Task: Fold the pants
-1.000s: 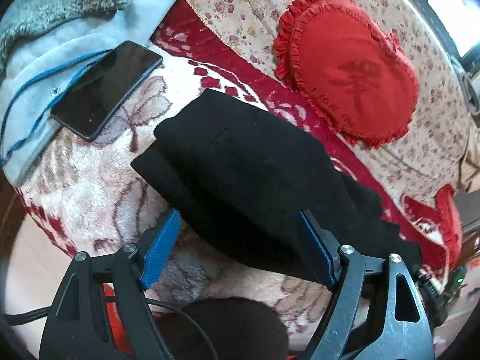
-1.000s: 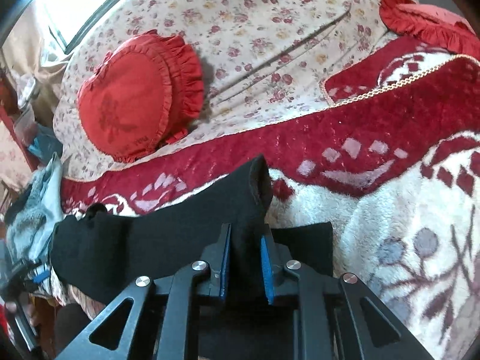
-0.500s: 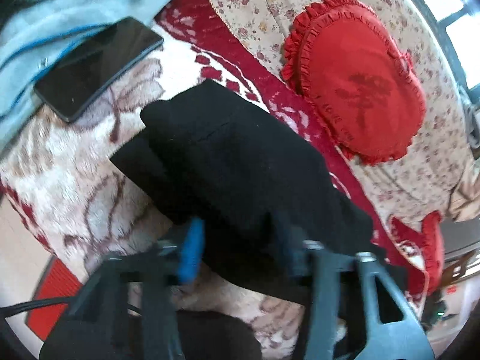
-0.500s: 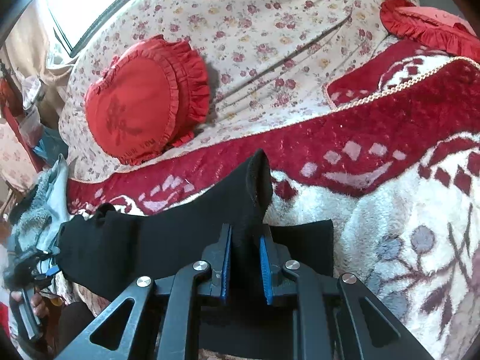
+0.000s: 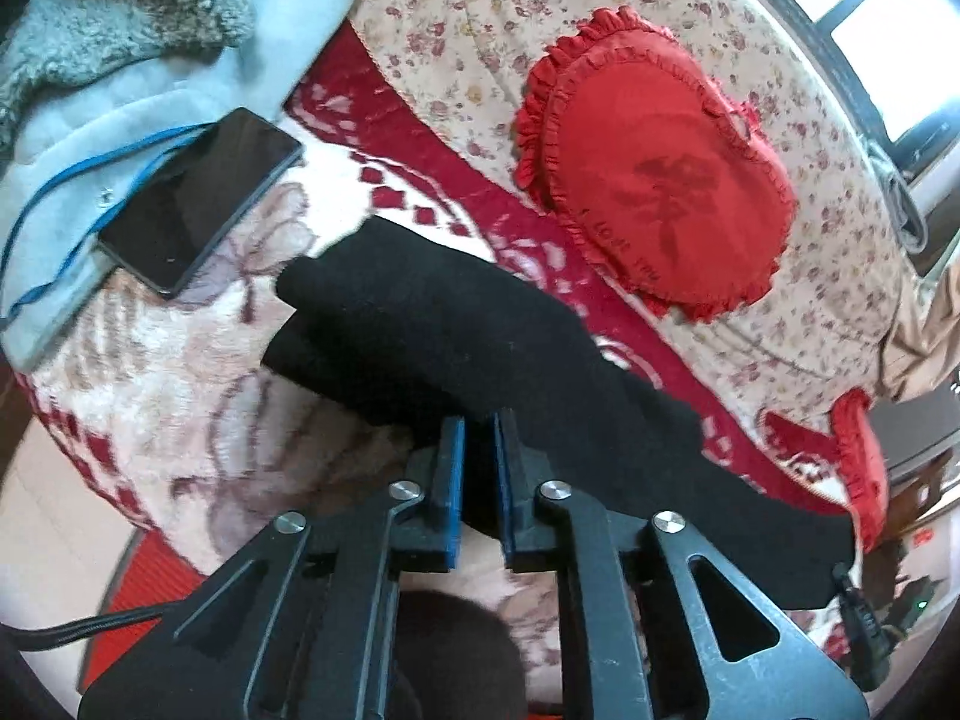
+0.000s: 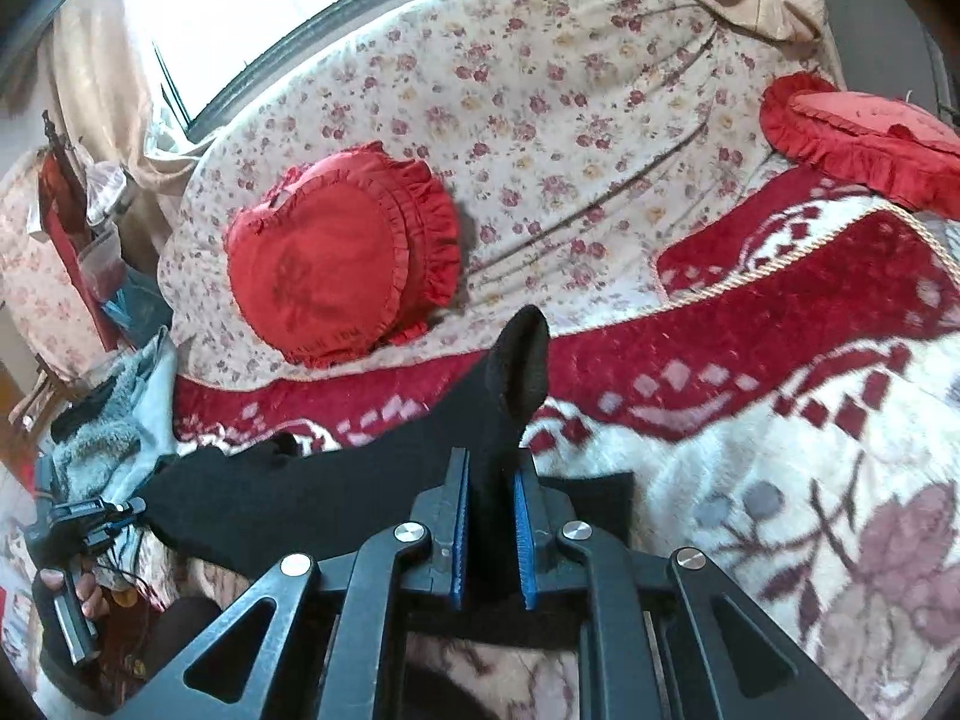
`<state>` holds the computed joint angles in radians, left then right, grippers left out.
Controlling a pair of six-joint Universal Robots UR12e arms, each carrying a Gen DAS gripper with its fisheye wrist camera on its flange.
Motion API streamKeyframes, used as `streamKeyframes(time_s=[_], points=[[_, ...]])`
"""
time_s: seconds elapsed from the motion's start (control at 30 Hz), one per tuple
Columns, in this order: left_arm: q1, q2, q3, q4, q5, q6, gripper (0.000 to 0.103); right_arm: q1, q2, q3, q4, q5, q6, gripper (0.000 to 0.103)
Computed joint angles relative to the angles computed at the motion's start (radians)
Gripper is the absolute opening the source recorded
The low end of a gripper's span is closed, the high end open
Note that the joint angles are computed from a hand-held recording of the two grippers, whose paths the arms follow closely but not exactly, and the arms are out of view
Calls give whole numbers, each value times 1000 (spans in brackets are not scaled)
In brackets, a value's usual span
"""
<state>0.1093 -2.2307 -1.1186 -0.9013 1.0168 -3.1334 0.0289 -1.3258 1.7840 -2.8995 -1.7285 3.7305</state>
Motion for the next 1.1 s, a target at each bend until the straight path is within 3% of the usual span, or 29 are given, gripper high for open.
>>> streamKeyframes(time_s=[0.17,0.27,0.4,0.43,0.47,0.5,0.57,0.63,0.73,0.87,0.93,1.1], points=[[3,-33,22,-54,83,-25,7,-21,10,23,126,19,66,11],[13,-27,13,-64,81,-23,7,-30,28,16,209,-14,118,11],[21,-2,-9,-28,91,7,10,-16,15,19,185,-80,141,13],[19,2,-12,-18,103,13,14,-10,15,7,187,-89,117,13],[18,8,-17,-8,109,24,25,-2,18,-8,180,-88,84,16],[19,11,-21,-3,110,30,39,4,22,-20,158,-75,52,23],[18,17,-29,14,107,30,51,12,45,-50,88,12,-14,40],[14,15,-29,20,116,36,52,23,82,-95,47,126,-76,41],[3,-1,-12,18,161,45,52,47,157,-198,56,263,-185,41],[4,-18,0,28,217,11,52,101,284,-380,148,403,-354,41],[5,-31,12,20,247,6,52,127,340,-464,208,435,-446,41],[2,-67,62,-45,284,29,52,190,474,-680,391,413,-652,41]])
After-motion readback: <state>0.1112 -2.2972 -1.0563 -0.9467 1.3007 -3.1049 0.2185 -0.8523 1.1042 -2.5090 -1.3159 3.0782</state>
